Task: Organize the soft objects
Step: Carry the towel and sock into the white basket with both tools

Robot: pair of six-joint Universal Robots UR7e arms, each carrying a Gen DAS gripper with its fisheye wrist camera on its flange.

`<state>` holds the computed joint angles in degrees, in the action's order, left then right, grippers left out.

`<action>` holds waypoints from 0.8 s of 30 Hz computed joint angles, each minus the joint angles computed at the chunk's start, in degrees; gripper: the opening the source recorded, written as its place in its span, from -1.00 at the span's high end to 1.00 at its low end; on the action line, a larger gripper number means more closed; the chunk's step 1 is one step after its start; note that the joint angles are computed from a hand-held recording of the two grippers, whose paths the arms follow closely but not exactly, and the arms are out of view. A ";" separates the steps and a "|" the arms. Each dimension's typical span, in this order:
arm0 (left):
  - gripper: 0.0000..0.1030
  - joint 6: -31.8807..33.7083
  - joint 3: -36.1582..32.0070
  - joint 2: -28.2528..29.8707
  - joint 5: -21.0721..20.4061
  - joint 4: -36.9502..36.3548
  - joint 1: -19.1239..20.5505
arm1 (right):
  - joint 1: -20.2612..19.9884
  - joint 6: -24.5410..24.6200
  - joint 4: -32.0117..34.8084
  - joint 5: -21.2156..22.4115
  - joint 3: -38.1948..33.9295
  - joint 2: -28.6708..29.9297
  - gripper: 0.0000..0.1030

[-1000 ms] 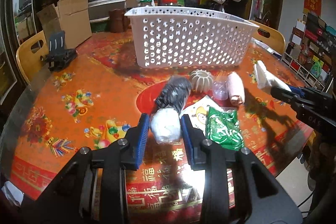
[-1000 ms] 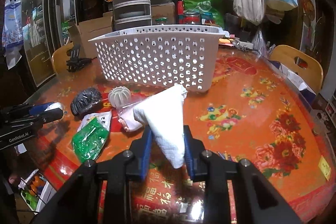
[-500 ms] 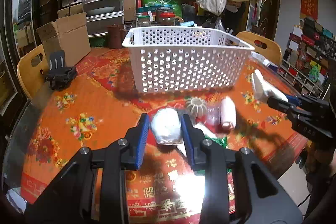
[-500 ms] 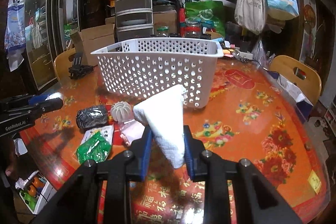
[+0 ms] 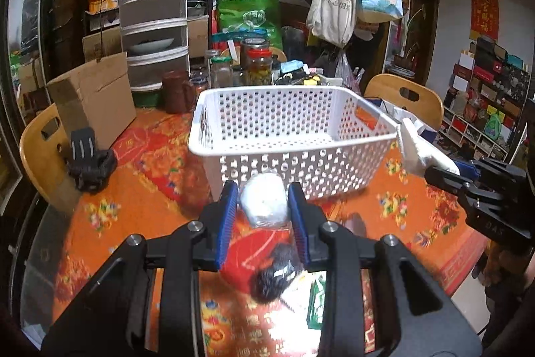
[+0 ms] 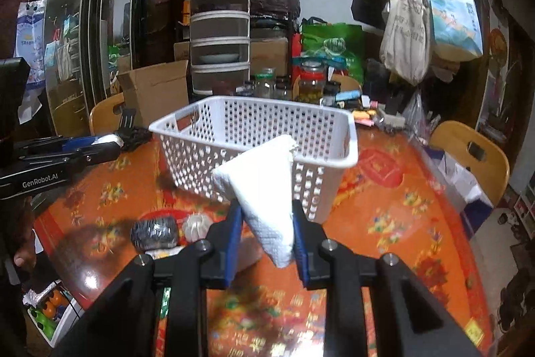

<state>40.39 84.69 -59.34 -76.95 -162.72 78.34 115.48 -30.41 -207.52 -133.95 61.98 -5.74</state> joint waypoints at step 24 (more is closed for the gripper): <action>0.44 -5.22 -34.42 19.05 6.32 19.09 -4.25 | -2.36 3.81 25.19 0.48 -22.94 3.41 0.48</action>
